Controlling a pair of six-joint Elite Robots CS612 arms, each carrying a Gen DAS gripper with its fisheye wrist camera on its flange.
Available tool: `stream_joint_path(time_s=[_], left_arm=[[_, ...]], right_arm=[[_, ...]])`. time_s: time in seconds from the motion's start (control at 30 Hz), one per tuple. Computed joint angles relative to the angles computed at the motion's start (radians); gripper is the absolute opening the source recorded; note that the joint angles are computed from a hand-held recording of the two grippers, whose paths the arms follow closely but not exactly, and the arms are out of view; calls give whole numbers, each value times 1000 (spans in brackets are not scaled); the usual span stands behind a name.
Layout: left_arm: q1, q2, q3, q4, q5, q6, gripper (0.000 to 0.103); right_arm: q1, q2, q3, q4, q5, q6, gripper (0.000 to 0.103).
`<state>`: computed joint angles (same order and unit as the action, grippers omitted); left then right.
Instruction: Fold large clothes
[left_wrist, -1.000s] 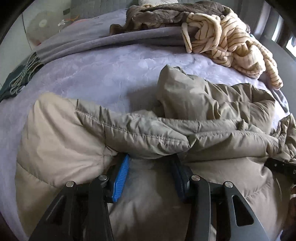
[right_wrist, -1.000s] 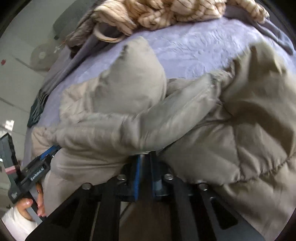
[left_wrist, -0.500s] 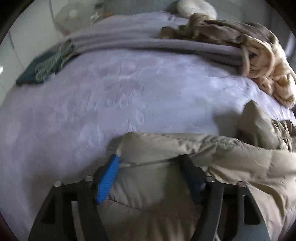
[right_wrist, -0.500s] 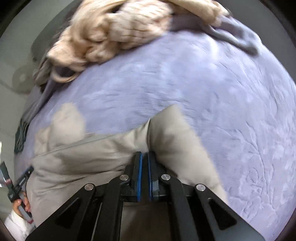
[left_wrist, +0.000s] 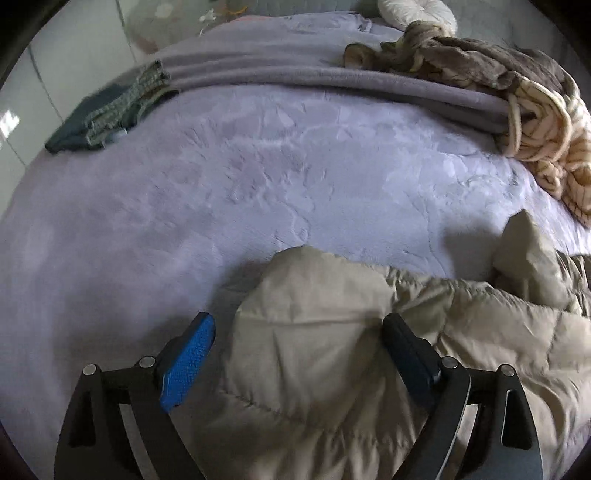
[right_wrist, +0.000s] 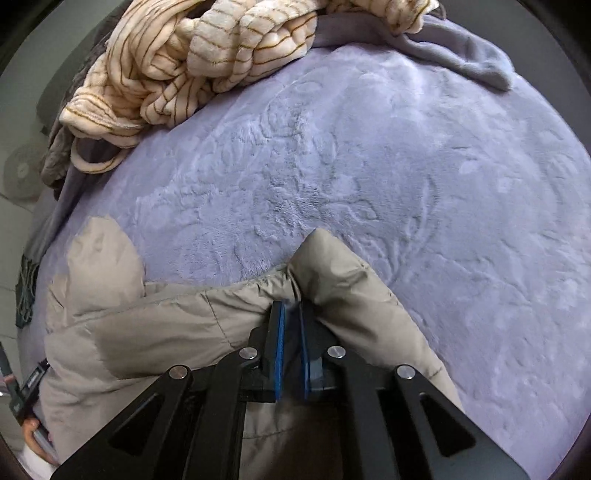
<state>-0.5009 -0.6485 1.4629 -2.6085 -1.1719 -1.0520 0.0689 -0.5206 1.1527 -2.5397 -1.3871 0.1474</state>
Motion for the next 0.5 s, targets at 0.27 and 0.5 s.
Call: stream_joint_path(time_s=[0.27,0.5], left_arm=[[-32,-87,89,5,13,57,93],[-72,-144,160,1,-28,37,93]], right_arm=[[3,-97,140,-86,50,-13,52],[-3,-188,283,-102,100,-9,62]])
